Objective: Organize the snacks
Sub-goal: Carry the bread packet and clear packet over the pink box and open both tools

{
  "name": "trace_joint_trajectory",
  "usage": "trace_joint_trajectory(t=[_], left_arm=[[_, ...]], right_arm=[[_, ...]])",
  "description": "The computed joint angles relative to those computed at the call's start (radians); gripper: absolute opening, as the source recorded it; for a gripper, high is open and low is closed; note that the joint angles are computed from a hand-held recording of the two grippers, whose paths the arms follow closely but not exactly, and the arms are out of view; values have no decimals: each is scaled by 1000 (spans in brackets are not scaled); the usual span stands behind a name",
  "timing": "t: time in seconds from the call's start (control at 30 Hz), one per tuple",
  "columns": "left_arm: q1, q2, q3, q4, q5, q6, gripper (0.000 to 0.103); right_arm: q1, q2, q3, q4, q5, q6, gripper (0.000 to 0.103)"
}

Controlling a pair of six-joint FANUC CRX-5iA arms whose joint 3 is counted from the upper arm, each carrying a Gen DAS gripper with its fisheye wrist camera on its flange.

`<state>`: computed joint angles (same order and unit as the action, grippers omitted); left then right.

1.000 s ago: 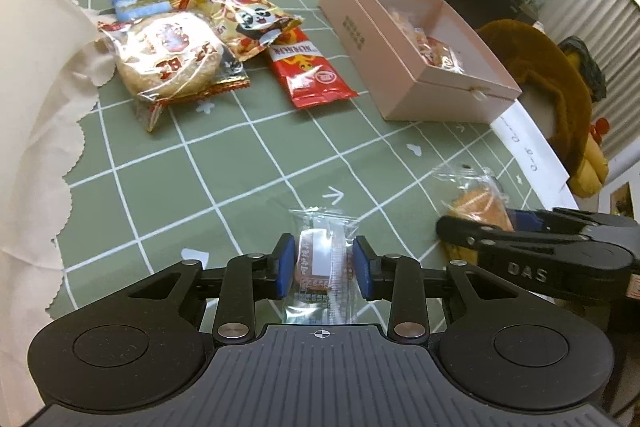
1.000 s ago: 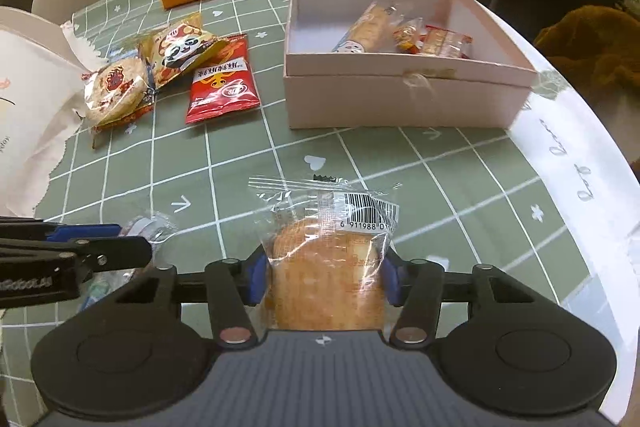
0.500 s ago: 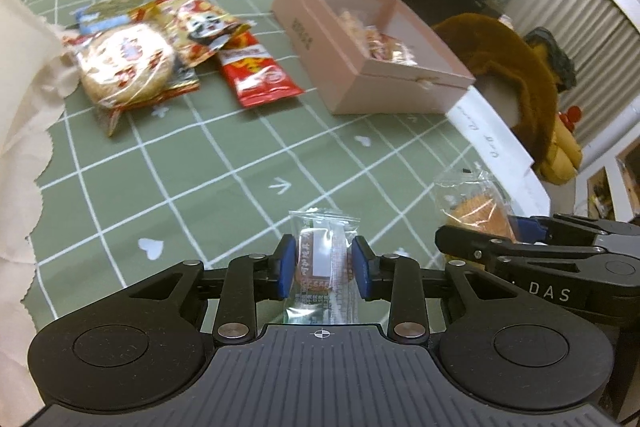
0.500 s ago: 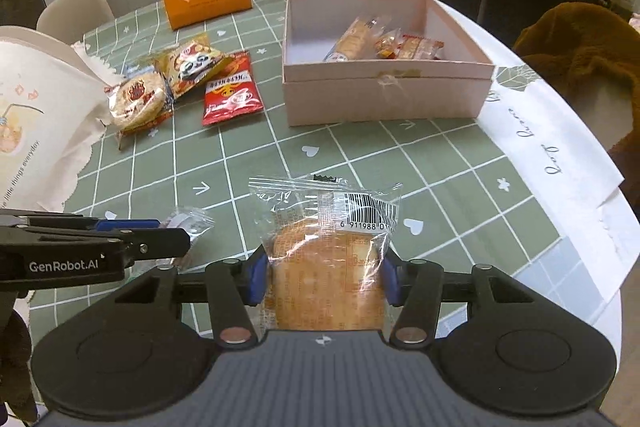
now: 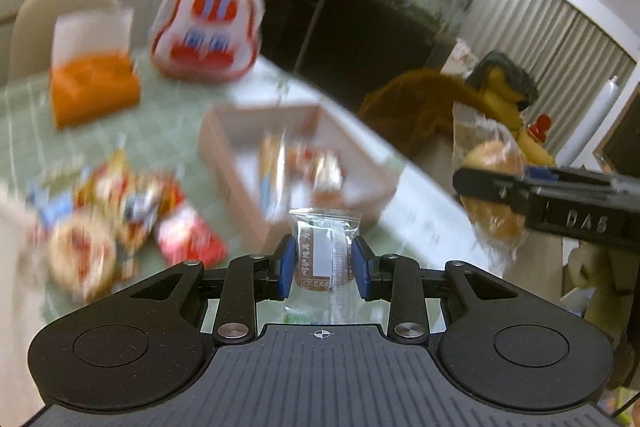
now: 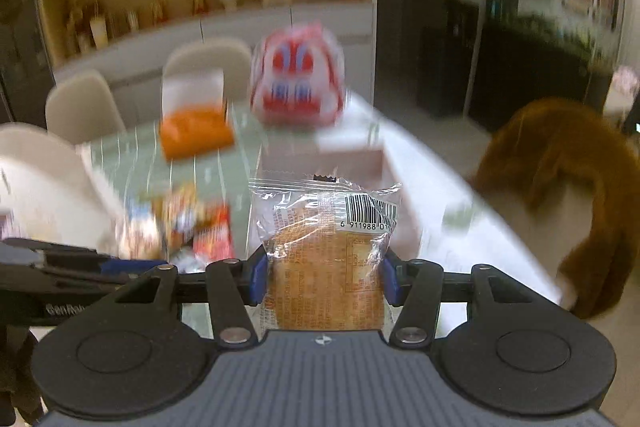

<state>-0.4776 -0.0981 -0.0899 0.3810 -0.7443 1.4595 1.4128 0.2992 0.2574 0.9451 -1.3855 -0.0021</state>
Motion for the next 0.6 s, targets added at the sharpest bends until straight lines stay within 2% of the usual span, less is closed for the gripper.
trace_joint_trajectory(t=[0.13,0.3,0.37,0.4,0.43,0.53,0.6], left_arm=[[-14,97,155,-24,-5,4,35],[-15,249,388,-35,-24,30,36],[1,326,454,64,-37,8,37],[13,373,488,124,-61,3,37],[20,422,542,134,-103,37,38],[0,492,664,-58,-172,167,37],[3,470,602,-44,-136,136,37]], right_arm=[[-72,-34,9,52,71,54,53],[-182,-26,59,48,160,159,53],[-217,-22,79,15,195,202,54],[-239,-24,82,-13,226,213,57],[-263,-22,87,-51,253,223,64],[-307,-11,103,-159,270,226,66],[-312,-29,61,-178,291,205,66]])
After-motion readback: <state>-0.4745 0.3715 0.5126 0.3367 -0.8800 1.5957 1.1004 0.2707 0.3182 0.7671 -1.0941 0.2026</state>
